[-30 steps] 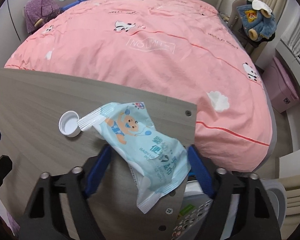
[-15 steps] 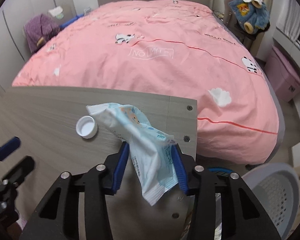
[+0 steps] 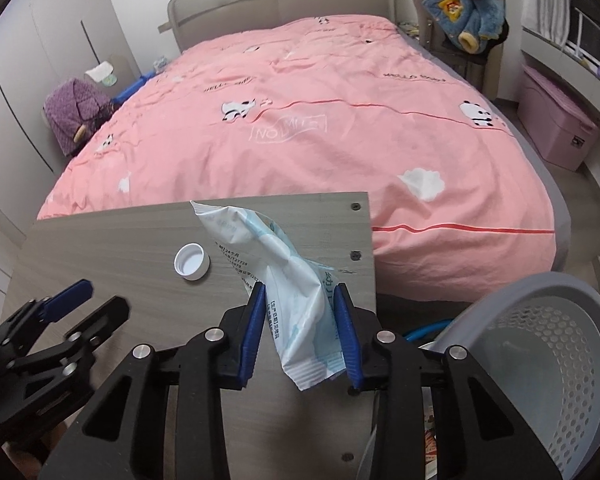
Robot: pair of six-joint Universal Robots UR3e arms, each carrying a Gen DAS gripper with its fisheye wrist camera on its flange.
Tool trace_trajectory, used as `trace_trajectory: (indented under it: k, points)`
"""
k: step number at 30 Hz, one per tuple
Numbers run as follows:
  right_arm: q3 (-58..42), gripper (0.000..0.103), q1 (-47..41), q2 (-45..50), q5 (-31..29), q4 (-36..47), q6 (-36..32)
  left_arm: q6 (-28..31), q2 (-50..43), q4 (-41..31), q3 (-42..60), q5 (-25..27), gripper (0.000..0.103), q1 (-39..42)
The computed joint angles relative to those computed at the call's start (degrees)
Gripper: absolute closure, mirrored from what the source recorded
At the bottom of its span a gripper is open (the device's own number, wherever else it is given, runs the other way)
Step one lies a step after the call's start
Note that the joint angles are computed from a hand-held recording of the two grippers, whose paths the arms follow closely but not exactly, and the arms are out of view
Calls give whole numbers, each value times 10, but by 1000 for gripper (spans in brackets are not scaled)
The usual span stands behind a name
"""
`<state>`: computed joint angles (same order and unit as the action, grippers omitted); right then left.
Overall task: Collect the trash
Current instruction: 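Grasp the white bottle cap with the left gripper while the right holds the packet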
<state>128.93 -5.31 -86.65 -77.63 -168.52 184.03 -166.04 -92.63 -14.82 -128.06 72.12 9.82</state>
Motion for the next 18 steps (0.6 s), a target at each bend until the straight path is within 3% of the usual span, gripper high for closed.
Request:
trace_trajectory:
  k: [18]
  points:
    - [132,69,-82,-166,52,18,-4,-45,-188,-22,180,62,37,-92]
